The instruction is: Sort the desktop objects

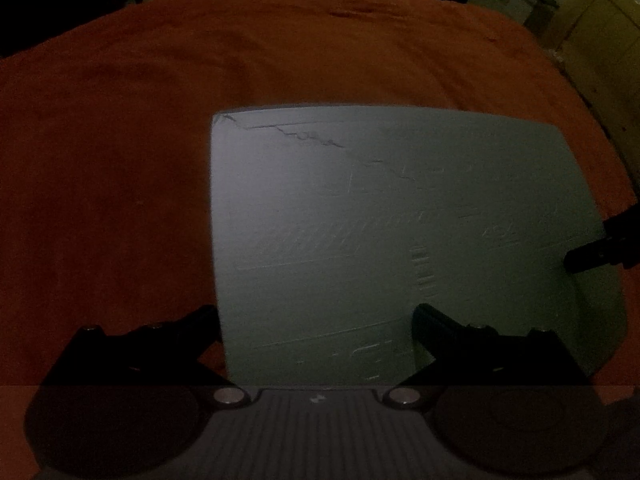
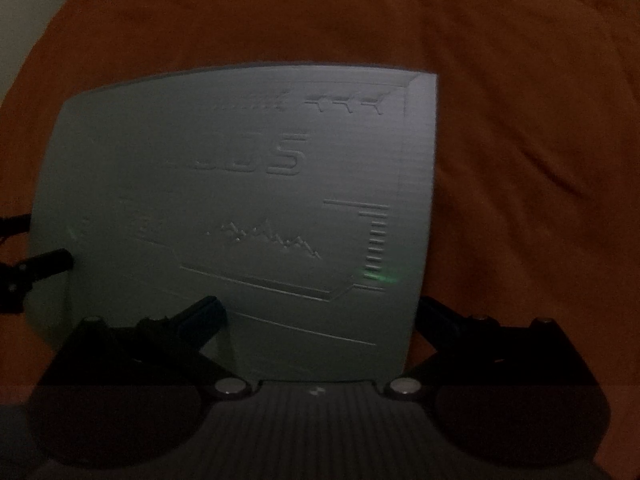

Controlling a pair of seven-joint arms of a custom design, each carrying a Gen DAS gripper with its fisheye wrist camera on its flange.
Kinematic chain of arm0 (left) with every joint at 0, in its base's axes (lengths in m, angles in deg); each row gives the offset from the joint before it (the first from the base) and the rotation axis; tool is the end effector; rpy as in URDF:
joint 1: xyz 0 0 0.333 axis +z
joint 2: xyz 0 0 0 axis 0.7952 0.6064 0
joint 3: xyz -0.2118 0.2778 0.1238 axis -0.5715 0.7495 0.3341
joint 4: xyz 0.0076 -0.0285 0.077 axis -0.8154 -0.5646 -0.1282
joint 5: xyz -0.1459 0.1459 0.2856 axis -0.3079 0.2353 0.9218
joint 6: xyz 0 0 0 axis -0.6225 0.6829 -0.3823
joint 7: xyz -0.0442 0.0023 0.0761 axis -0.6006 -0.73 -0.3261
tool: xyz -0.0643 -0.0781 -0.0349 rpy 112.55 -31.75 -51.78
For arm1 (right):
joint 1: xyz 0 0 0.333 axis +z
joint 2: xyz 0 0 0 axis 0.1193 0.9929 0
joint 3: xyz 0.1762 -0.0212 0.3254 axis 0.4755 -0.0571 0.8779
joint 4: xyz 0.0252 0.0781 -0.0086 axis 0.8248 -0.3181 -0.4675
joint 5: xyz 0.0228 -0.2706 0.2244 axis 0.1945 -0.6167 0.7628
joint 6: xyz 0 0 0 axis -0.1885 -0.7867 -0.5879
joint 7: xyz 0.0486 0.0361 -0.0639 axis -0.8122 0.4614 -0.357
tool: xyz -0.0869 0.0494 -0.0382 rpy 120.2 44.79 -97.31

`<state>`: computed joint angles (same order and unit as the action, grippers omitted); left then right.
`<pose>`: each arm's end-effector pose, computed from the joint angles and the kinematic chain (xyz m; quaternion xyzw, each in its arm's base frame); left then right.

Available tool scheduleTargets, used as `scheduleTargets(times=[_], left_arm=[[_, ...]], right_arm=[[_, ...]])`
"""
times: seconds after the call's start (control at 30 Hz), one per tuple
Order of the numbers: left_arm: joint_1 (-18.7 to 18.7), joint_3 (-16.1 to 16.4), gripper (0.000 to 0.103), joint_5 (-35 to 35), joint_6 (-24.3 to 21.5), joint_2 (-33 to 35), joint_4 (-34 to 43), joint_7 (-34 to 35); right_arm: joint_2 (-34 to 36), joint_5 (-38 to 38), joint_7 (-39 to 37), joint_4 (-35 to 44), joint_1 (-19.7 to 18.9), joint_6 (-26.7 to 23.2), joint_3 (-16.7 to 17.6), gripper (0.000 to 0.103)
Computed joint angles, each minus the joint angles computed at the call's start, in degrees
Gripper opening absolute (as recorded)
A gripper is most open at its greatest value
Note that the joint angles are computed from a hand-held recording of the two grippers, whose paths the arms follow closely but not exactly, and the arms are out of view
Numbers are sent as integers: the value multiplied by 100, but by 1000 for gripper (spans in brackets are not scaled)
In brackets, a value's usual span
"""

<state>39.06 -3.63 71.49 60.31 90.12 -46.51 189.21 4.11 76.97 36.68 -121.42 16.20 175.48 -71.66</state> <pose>0.6091 -0.2657 0.5166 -0.4303 0.8825 -0.1856 0.0403 0.7020 0.1756 0.4377 -0.5824 0.7986 0.0307 0.1484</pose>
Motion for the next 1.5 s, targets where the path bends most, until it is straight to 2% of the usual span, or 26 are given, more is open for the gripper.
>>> scheduleTargets(times=[0.07, 0.3, 0.43, 0.87, 0.97, 1.03, 1.1, 1.2, 1.3, 1.37, 1.5], left_arm=[[6, 4, 103, -7, 34, -20, -48, 4], [-44, 17, 103, 50, -45, -13, 49, -133], [-67, 21, 103, 79, -37, -28, 44, -229], [-208, 73, 103, 338, -17, 26, 126, -685], [-240, 88, 102, 430, -386, 123, 424, -818], [-251, 111, 102, 483, -543, 114, 576, -942], [-235, 89, 102, 438, -542, -19, 595, -1034], [-192, -19, 103, 270, -392, -312, 526, -923], [-132, -123, 103, -111, 53, -833, 90, -854], [-123, -163, 103, -291, 138, -1180, -180, -852], [-243, -204, 103, 278, 593, -1987, -1070, -1278]], right_arm=[[-15, -12, 27, -71, 23, 80, -4, 103], [-605, 0, 44, -1215, 73, 777, 36, 103], [-696, -20, 124, -1444, 98, 984, 15, 103], [-982, -893, 1286, -2207, 531, 1810, -246, 103], [-983, -1042, 1542, -2122, 579, 1584, -250, 103], [-984, -1048, 1589, -1941, 568, 1162, -200, 103], [-1059, -1143, 1710, -1830, 647, 742, -205, 103], [-1488, -1648, 2330, -2241, 931, 1062, -338, 103], [-1908, -2107, 2941, -2560, 1133, 1301, -354, 103], [-2214, -2368, 3365, -2792, 1232, 1489, -317, 103], [-2712, -2889, 4121, -3074, 1407, 1485, -150, 103]])
